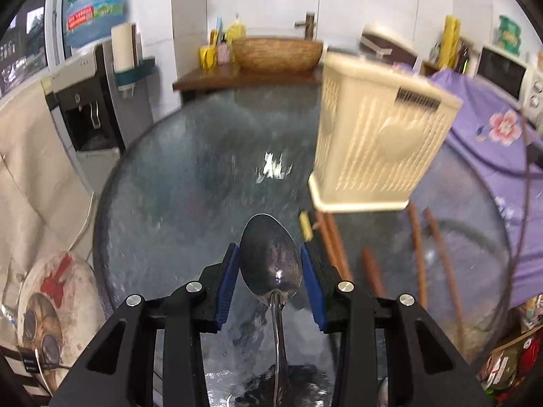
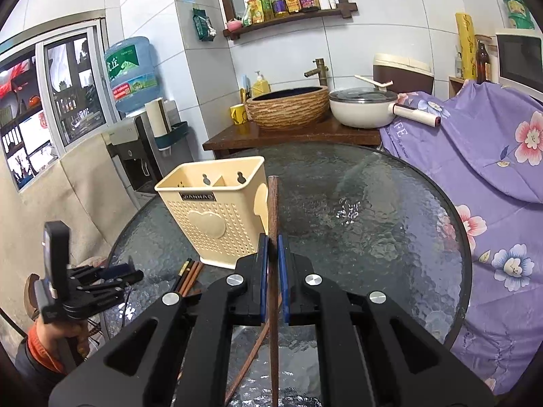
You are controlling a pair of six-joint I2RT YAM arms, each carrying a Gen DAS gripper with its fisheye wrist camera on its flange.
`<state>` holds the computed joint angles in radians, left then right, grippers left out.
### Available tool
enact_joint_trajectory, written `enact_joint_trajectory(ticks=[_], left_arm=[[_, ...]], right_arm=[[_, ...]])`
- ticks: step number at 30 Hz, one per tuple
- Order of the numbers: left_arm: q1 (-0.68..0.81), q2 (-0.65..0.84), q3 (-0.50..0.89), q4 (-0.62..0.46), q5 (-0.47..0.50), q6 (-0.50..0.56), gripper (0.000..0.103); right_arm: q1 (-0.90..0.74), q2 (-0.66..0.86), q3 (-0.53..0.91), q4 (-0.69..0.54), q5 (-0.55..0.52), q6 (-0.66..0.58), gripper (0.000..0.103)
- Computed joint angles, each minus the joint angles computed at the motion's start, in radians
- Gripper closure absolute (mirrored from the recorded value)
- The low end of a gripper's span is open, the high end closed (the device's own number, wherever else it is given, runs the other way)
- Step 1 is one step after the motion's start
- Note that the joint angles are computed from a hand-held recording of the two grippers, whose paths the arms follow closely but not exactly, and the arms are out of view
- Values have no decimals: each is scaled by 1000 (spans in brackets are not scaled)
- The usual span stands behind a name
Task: Organize utensils
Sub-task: 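Lift the silver spoon with the left tool while the right tool lifts the chopstick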
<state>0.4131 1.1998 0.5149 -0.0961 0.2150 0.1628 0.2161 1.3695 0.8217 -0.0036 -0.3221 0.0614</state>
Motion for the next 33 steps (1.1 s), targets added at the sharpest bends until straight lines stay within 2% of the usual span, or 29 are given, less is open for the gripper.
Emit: enact_joint_trajectory(ticks=[3, 8, 15, 19, 33], left_arm=[[10, -88, 10, -44, 41, 3, 67], [-12, -186, 3, -67, 50, -5, 67], [-19, -179, 3, -68, 67, -17, 67], [7, -197, 11, -92, 108, -11, 67], [-1, -203, 97, -145, 185, -25, 67]], right_arm=[[-8, -28, 0, -7, -11, -4, 96], [-7, -62, 2, -25, -14, -13, 96], [0, -74, 1, -34, -10, -14, 96], [0, -85, -2, -37, -14, -14, 96], [-16, -113, 35, -70, -53, -27, 96]])
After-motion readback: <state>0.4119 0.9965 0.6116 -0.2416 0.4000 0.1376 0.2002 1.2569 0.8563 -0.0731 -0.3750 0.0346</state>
